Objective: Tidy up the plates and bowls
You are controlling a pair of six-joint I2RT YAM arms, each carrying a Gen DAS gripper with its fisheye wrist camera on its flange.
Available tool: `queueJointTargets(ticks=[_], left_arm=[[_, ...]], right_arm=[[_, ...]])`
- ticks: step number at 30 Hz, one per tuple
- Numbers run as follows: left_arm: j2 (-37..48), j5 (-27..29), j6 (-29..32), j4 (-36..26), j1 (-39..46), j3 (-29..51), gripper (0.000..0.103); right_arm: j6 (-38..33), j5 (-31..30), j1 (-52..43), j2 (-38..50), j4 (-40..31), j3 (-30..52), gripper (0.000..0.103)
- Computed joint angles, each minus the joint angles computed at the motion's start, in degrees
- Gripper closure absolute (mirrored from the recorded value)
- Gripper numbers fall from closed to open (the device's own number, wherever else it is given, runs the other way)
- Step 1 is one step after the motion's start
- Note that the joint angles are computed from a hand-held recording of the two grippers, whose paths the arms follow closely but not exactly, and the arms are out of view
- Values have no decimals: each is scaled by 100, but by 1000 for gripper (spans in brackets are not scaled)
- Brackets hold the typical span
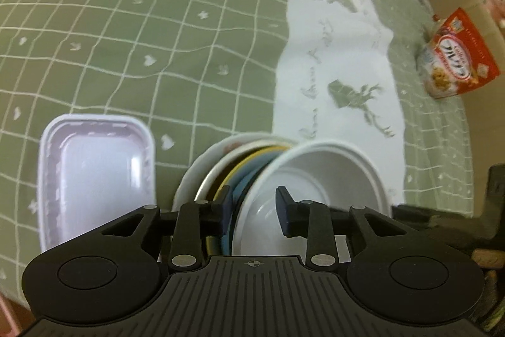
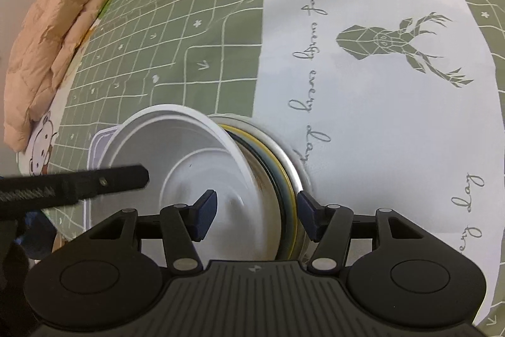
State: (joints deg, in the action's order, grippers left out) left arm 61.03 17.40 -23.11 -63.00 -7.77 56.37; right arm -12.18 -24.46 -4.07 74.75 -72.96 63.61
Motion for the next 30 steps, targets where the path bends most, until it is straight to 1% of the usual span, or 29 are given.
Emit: queueJointTargets(ticks=[4, 7, 11, 14, 18, 19, 21, 23, 24, 27, 30], left_arm=[[1, 191, 62, 22, 211, -51, 72], [-197, 390, 179, 83, 470, -233, 77], [-540, 299, 265, 259, 518, -464, 78], [-623, 166, 535, 258, 456, -465, 78], [-973, -136, 841, 164, 267, -506, 77], [-1081, -119, 872, 172, 301, -572, 77], [-1270, 135, 870, 210, 506, -778, 78], [-1429, 444, 875, 308, 707, -1012, 78], [-1560, 461, 889, 383, 696, -1129, 78], [-2025, 113, 893, 642, 378, -1450, 78], [-2522, -286, 899, 803, 65, -1689, 78]], right_arm=[[-76, -36, -56, -56, 10, -51, 46], [-244, -160, -165, -133, 84, -151, 46], [-569, -261, -233, -302, 189, -299, 46], [-1025, -232, -258, -211, -85, -136, 46], [-1903, -516, -617, -217, -425, 26, 46], [-2106, -670, -760, -243, -488, 13, 46], [-2350, -929, -933, -241, -565, -35, 47], [-2453, -1112, -1017, -321, -434, -164, 47], [-2429, -1211, -1053, -366, -327, -247, 47], [-2315, -1575, -1215, -631, 32, -595, 47], [-2091, -1864, -1293, -1075, 518, -1077, 46]])
